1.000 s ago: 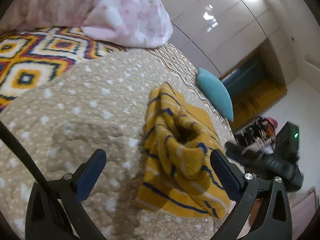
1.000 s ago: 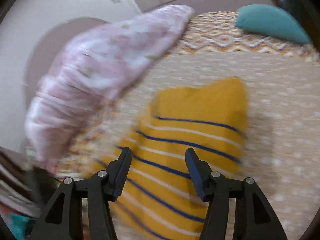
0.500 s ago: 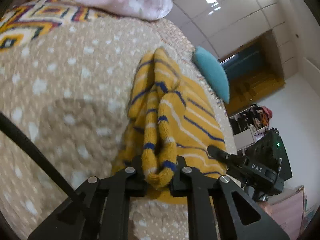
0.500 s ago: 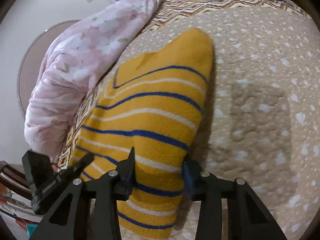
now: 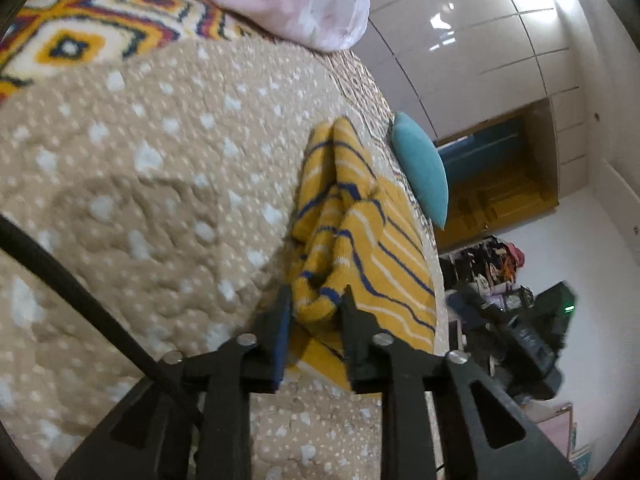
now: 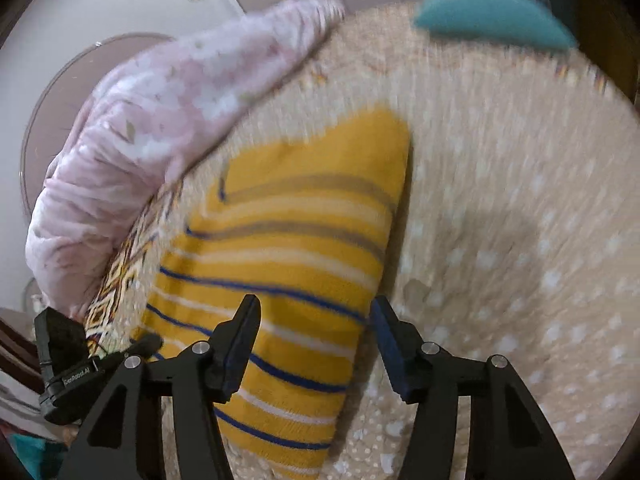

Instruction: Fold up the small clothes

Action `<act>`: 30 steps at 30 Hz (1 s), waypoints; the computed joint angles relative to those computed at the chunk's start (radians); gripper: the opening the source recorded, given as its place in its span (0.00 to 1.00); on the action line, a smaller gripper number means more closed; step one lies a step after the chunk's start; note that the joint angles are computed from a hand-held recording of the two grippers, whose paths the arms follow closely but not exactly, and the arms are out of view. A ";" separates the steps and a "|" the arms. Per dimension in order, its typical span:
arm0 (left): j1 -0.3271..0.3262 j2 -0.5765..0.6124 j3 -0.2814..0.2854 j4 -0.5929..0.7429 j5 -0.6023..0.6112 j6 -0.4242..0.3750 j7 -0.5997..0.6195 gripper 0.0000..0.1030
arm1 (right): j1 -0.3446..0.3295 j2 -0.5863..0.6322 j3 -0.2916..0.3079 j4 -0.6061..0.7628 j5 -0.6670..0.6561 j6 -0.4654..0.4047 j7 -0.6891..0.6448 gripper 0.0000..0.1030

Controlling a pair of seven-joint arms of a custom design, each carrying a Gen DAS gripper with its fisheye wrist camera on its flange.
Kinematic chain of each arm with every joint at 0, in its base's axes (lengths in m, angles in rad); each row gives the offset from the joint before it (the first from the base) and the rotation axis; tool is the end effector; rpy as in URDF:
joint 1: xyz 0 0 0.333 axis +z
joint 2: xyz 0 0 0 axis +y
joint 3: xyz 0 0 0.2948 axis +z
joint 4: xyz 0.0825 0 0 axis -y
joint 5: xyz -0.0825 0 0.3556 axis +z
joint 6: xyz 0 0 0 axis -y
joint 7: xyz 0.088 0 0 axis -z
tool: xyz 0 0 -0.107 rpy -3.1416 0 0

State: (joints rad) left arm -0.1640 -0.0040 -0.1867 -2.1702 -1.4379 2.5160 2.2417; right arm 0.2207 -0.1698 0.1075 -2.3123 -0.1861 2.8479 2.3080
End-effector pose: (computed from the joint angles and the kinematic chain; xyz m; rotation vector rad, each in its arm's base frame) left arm 0.5074 -0.1765 0.4204 1.8250 -1.6735 1.3061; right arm 0.4801 0.1760 0.4886 -1.5188 1.9460 -0.3906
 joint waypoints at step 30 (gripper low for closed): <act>-0.042 0.041 -0.041 0.027 0.169 0.322 -0.126 0.67 | 0.001 0.107 0.105 0.102 0.792 0.078 -0.634 0.60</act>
State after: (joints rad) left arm -0.2061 0.0373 -0.2274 -2.1436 -1.2690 2.8384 2.1157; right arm 0.2219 -0.0626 0.2127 -2.2104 0.6057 2.9264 1.6741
